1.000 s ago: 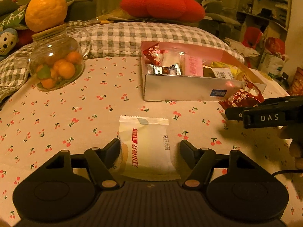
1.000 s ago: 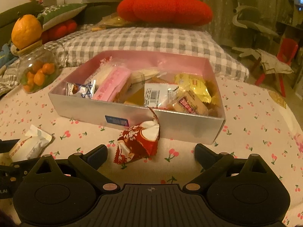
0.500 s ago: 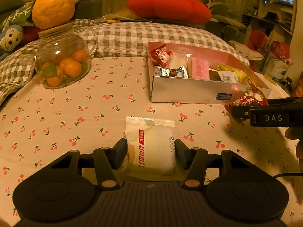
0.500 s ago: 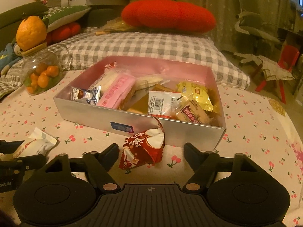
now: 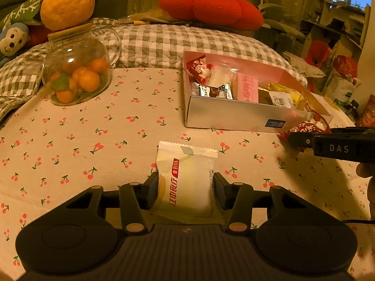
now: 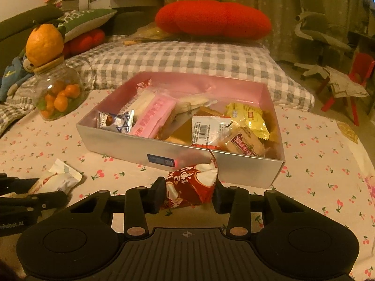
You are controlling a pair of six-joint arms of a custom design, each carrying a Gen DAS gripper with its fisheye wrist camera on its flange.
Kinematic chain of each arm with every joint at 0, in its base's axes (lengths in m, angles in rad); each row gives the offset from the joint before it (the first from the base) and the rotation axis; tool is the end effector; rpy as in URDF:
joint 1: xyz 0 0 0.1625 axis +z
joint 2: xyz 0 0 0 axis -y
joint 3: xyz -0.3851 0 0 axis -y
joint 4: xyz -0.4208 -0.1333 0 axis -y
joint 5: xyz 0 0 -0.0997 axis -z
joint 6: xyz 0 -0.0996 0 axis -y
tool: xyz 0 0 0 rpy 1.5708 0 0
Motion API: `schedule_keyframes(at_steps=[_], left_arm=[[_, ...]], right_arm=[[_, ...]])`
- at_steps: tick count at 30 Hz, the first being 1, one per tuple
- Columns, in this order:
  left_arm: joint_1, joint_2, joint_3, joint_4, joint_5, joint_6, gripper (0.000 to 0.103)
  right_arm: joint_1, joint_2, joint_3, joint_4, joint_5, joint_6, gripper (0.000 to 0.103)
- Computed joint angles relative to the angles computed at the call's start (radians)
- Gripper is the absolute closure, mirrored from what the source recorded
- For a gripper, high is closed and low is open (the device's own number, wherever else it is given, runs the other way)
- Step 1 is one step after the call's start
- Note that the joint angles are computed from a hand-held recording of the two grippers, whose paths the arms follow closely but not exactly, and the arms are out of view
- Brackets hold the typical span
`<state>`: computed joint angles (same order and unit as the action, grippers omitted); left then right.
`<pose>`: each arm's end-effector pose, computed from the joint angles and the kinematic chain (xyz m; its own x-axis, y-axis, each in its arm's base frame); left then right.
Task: Organize snacks
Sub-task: 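Grasp the red candy packet with the right gripper while the left gripper holds the biscuit, then carry both packets into the box and open both grippers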
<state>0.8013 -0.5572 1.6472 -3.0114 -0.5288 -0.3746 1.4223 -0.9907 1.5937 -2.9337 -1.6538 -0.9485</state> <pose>-0.2825 -0.6068 -0.0199 -0.7684 -0.1184 -0.6290 0.4000 0.6783 -0.6164 0.0204 -0.7091 0.2427 -0.6567 -0.4637 0.5948 -0.7315 0.5836 -0.3527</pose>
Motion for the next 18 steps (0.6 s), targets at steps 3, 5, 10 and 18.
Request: schedule_keyframes(at_steps=[3,5,10,18], left_arm=[[0.000,-0.008,0.003,0.007,-0.015,-0.015,0.058],[-0.001,-0.010,0.004,0.005,-0.019,-0.016,0.059],[-0.002,-0.016,0.005,0.016,-0.032,-0.022,0.059],[-0.009,-0.026,0.002,0.043,-0.049,-0.032,0.059]], right_arm=[[0.001,-0.012,0.004,0.013,0.013,0.011,0.065],[0.001,-0.021,0.009,0.022,0.023,0.016,0.065],[0.005,-0.039,0.021,0.047,0.030,0.022,0.065],[0.011,-0.069,0.040,0.092,0.037,0.033,0.065]])
